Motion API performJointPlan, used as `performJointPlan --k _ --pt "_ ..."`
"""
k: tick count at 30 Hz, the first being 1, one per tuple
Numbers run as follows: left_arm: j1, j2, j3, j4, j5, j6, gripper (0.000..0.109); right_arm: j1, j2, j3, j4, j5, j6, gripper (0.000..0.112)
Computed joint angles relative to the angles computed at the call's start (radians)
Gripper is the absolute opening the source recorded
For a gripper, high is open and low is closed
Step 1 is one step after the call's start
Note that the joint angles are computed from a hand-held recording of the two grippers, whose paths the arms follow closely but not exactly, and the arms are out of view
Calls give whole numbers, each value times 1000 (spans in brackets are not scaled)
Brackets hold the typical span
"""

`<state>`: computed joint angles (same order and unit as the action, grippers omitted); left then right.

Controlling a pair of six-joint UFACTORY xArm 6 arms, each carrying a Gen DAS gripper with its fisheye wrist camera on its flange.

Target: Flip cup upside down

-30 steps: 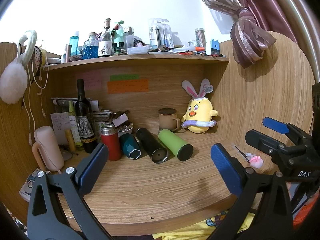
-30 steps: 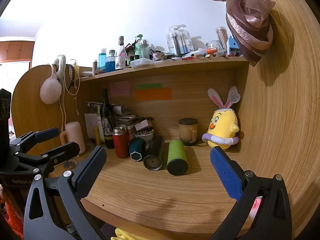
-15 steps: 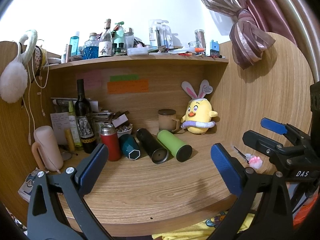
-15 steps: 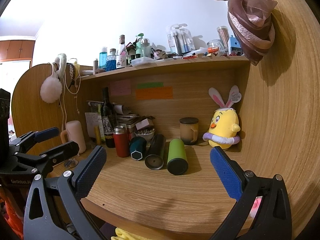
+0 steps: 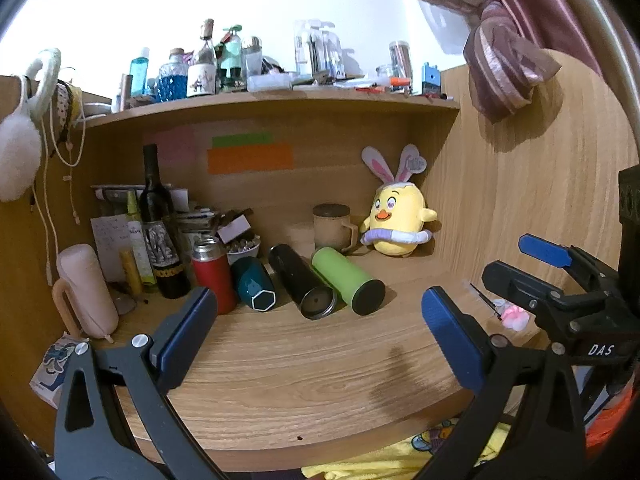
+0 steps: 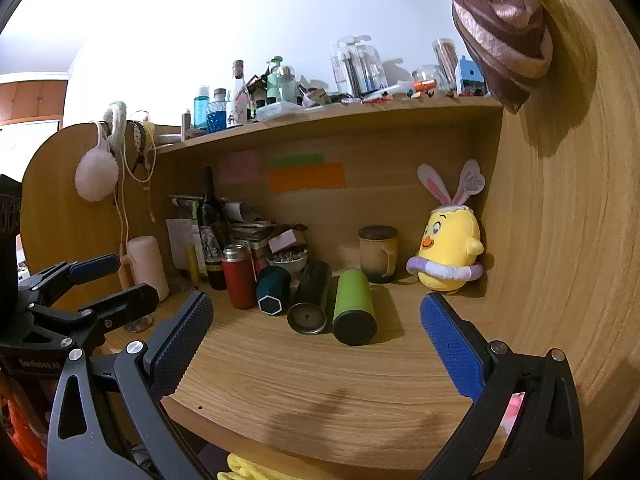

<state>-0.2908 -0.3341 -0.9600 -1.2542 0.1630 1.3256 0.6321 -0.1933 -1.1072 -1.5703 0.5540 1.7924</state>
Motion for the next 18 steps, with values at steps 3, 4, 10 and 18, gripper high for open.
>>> performJointPlan --k 3,4,10,18 --pt "3 63 -49 142 22 -132 103 -31 6 8 13 -16 -5 103" --pt "4 84 -69 181 33 -173 103 -43 5 12 19 -22 -4 103" --pt "4 321 -339 366 208 -355 103 -142 -2 48 29 -87 53 103" --pt "7 830 -1048 672 714 -819 71 -253 -3 85 52 -180 101 103"
